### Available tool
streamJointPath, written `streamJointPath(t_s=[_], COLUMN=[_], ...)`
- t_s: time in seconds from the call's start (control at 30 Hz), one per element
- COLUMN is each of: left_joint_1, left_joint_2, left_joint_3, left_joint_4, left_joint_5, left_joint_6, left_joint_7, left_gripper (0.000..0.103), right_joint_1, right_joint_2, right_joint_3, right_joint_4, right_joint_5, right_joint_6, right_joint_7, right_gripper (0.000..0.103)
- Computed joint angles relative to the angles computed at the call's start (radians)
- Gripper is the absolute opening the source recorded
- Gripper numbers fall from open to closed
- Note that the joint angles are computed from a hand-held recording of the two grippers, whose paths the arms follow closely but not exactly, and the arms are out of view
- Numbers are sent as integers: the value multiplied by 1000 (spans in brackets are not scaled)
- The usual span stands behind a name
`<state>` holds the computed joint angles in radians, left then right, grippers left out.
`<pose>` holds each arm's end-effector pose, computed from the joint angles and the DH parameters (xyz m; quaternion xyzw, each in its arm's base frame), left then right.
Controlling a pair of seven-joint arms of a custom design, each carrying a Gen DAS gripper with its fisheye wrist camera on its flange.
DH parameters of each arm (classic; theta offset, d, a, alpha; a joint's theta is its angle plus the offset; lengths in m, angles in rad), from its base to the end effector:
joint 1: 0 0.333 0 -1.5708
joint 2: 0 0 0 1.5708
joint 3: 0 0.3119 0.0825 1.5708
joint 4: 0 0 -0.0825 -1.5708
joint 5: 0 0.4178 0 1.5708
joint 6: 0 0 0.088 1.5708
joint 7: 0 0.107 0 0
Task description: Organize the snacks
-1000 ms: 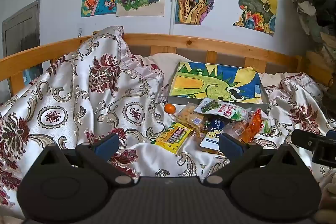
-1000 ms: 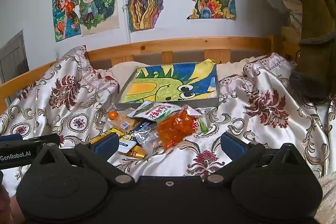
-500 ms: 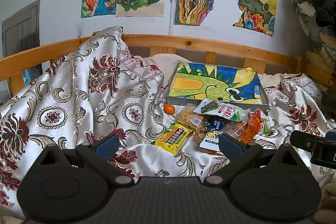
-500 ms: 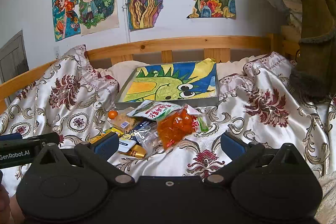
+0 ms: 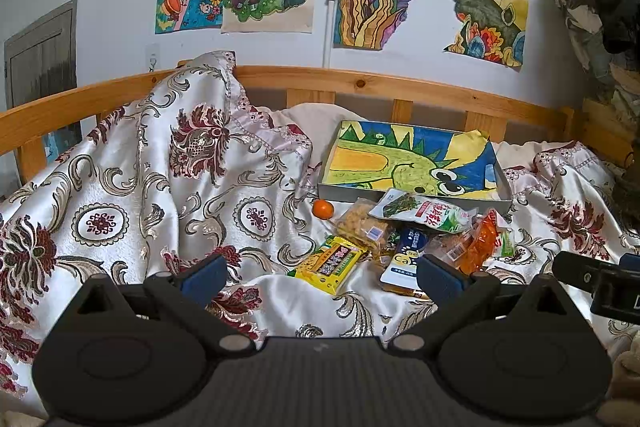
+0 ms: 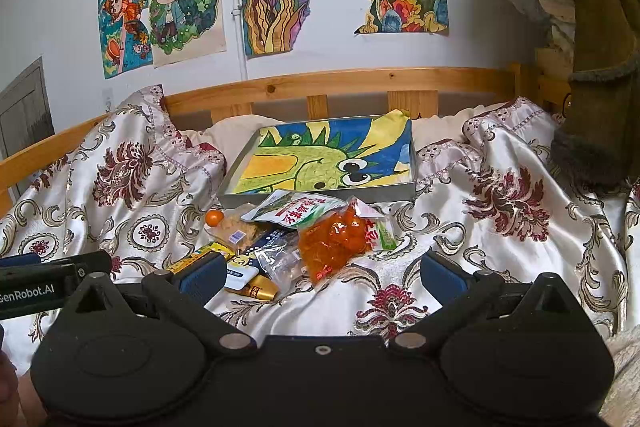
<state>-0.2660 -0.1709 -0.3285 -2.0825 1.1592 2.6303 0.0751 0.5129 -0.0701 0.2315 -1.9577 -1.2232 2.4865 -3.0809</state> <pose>0.4657 -0.3531 0.5493 -0.6121 0.5950 -0.3833 0.3527 0.4477 0.4227 0.5553 -0.5758 0.6218 -0.3434 0.4049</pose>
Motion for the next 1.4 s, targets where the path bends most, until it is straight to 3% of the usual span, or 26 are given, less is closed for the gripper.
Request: streamJointPath(t_s=[0.97, 1.4], left_joint_1=[-3, -3], left_joint_2=[5, 114], left_joint_3=[-2, 31], left_joint_4=[4, 87], left_joint_5=[-7, 21], left_joint_6=[-16, -28], left_joint_7=[5, 11], left_gripper=[103, 103], right_joint_1=[0, -20], right_joint_2=[3, 58], right_joint_3=[-2, -37], right_joint_4=[2, 65], right_joint_5=[18, 119], right_joint_6=[-5, 82], right_joint_7=[-8, -112], right_gripper=[102, 103])
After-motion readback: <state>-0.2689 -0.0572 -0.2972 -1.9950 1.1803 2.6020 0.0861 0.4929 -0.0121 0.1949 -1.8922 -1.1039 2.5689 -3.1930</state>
